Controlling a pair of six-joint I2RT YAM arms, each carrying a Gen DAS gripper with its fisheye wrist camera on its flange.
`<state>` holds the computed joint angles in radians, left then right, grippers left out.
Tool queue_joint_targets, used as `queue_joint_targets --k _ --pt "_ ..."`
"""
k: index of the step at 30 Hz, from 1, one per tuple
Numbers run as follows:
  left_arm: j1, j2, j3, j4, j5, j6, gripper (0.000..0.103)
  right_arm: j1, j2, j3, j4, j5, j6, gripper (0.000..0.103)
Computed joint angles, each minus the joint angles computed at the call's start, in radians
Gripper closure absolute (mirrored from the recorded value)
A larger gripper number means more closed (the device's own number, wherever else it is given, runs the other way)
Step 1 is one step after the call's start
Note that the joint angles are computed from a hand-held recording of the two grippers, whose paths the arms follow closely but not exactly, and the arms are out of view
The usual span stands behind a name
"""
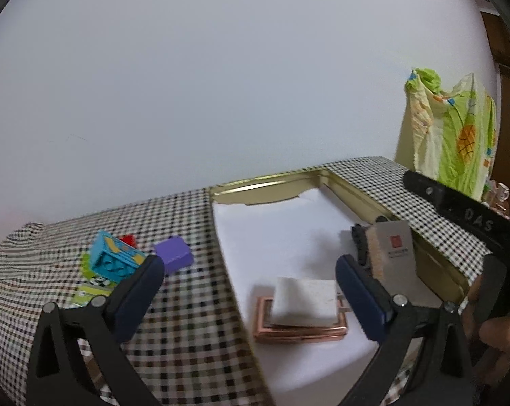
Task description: Organize rigid objects
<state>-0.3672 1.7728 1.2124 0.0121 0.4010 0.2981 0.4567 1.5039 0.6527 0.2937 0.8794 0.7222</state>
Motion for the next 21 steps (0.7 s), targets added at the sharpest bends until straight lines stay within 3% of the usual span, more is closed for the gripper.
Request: queue_joint_targets --k 7,21 --pt "0.043 0.002 -0.040 0.090 -0.009 0.063 0.001 0.044 0.020 -0.007 0.058 0.122 -0.083 0.025" --pt "0.200 0.135 0.154 -0.131 0.122 0.146 0.001 0.111 0.065 0.049 -0.026 0.229 -0.045 0.025"
